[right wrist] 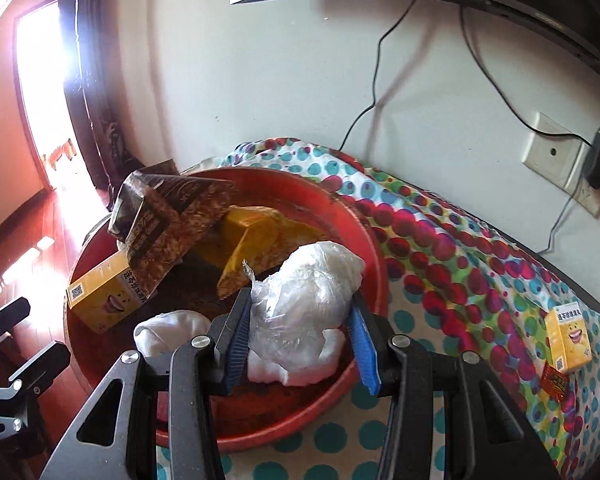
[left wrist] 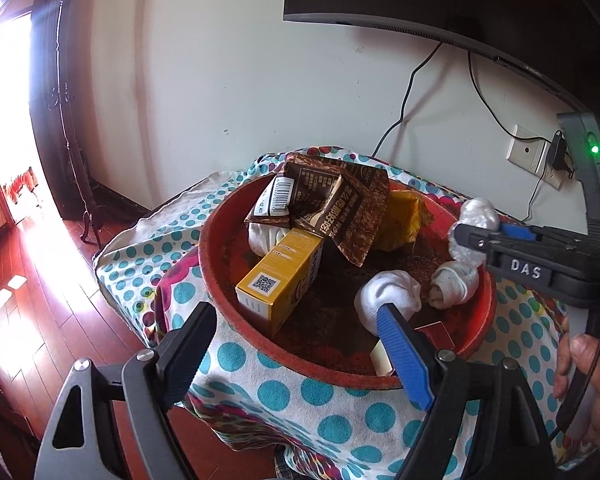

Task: Organize objects
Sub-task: 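Carry the clear plastic bag into the tray and release it with the right gripper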

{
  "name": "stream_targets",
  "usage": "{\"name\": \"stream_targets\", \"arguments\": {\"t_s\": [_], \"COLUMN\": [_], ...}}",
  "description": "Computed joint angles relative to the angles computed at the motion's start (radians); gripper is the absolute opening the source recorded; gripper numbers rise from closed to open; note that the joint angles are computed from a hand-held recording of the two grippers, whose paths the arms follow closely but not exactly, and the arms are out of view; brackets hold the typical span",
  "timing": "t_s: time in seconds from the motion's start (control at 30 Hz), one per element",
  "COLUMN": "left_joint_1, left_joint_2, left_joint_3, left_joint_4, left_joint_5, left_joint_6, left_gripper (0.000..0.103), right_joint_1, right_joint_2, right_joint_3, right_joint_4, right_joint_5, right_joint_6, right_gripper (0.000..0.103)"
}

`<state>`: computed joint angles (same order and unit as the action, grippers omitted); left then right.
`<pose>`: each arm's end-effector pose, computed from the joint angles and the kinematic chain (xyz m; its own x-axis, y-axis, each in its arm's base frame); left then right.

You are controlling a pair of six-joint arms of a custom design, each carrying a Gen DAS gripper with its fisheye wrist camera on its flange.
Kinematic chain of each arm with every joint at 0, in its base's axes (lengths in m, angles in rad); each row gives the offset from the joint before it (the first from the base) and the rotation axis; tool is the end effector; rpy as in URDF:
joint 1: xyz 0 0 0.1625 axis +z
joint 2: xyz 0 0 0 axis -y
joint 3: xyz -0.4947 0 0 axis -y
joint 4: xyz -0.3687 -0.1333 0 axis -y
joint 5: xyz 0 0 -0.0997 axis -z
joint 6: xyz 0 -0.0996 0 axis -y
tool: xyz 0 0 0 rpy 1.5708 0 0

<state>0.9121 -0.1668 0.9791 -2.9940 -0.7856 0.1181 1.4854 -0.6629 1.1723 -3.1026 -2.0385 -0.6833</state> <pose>-0.3674 -0.8075 -0.0235 -0.7428 0.1878 -0.6426 0.5930 0.6300 -0.5014 0.0165 -0.8441 0.3259 -0.6923 0.0284 0.7210 -0.5063 0.6929 -0.5134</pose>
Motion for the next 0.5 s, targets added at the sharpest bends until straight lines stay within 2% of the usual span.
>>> {"name": "stream_targets", "arguments": {"t_s": [0.1, 0.23, 0.37, 0.43, 0.5], "left_joint_1": [0.007, 0.019, 0.025, 0.027, 0.031], "left_joint_2": [-0.005, -0.015, -0.015, -0.013, -0.01], "left_joint_3": [0.001, 0.004, 0.002, 0.0, -0.007], "left_joint_4": [0.022, 0.045, 0.051, 0.058, 0.073], "left_joint_5": [-0.007, -0.012, -0.01, -0.014, -0.014], "left_joint_6": [-0.022, -0.067, -0.084, -0.087, -0.095], "left_gripper": [0.085, 0.084, 0.085, 0.084, 0.084], "right_joint_1": [0.007, 0.025, 0.034, 0.032, 0.03], "right_joint_2": [0.024, 0.081, 0.176, 0.213, 0.237], "right_joint_3": [-0.034, -0.124, -0.301, -0.392, -0.447], "right_joint_4": [0.07, 0.19, 0.307, 0.387, 0.417], "right_joint_5": [0.036, 0.038, -0.029, -0.046, -0.064], "right_joint_6": [0.031, 0.022, 0.006, 0.038, 0.037], "right_gripper": [0.044, 0.044, 0.044, 0.044, 0.044]}}
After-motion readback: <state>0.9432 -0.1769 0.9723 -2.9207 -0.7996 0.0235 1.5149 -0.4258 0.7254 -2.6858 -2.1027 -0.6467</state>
